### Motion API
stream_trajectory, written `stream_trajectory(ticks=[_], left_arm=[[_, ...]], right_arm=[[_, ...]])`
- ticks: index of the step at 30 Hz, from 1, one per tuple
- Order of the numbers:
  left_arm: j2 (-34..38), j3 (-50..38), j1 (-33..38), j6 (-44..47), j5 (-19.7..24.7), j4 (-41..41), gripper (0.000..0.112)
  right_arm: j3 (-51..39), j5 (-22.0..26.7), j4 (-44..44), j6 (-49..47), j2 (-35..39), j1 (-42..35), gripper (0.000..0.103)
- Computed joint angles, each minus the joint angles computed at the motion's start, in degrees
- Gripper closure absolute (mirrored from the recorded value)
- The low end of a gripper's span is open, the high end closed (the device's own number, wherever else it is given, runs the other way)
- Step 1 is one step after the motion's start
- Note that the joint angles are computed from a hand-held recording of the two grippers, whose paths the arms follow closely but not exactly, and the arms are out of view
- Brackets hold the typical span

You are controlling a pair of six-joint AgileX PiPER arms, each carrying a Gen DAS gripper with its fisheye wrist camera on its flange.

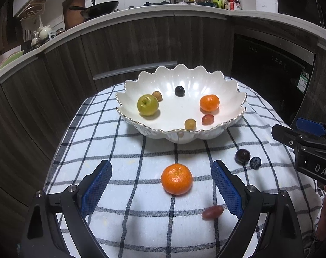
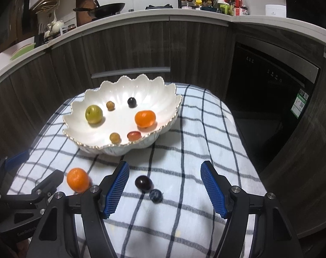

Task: Organize fruits
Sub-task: 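Withdraw both open tools from the bowl toward the remaining orange and plum, then close the left tool on the mandarin orange while the right tool grasps a blueberry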

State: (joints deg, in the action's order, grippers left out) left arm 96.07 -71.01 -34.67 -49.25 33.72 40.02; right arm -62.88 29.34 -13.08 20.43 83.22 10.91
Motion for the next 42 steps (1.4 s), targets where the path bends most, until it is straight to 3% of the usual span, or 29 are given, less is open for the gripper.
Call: stream_trajectory(ticks=[14,19,34,42], left_arm=[[2.32,1.67,0.91,-1.91,-3.92,3.93,0.018],[4.04,1.63,1.32,-1.66,-5.2,4.43,0.023],[8.18,0.12,2.58,2.22,-7.68,0.27,0.033],[9.76,-0.66,3.13,6.32,-8.51,-4.21,0.043]], right_arm=[[3.68,-2.12,-2.1,4.05,2.14,1.16,0.034],[4.34,-2.67,-2.88,5.06,3.57,1.34,0.034],[4.21,-3.88,-0.65,2.64,8.24,1.41,0.062],[3.57,-3.97,1.15,1.2,9.45,1.12,0.063]])
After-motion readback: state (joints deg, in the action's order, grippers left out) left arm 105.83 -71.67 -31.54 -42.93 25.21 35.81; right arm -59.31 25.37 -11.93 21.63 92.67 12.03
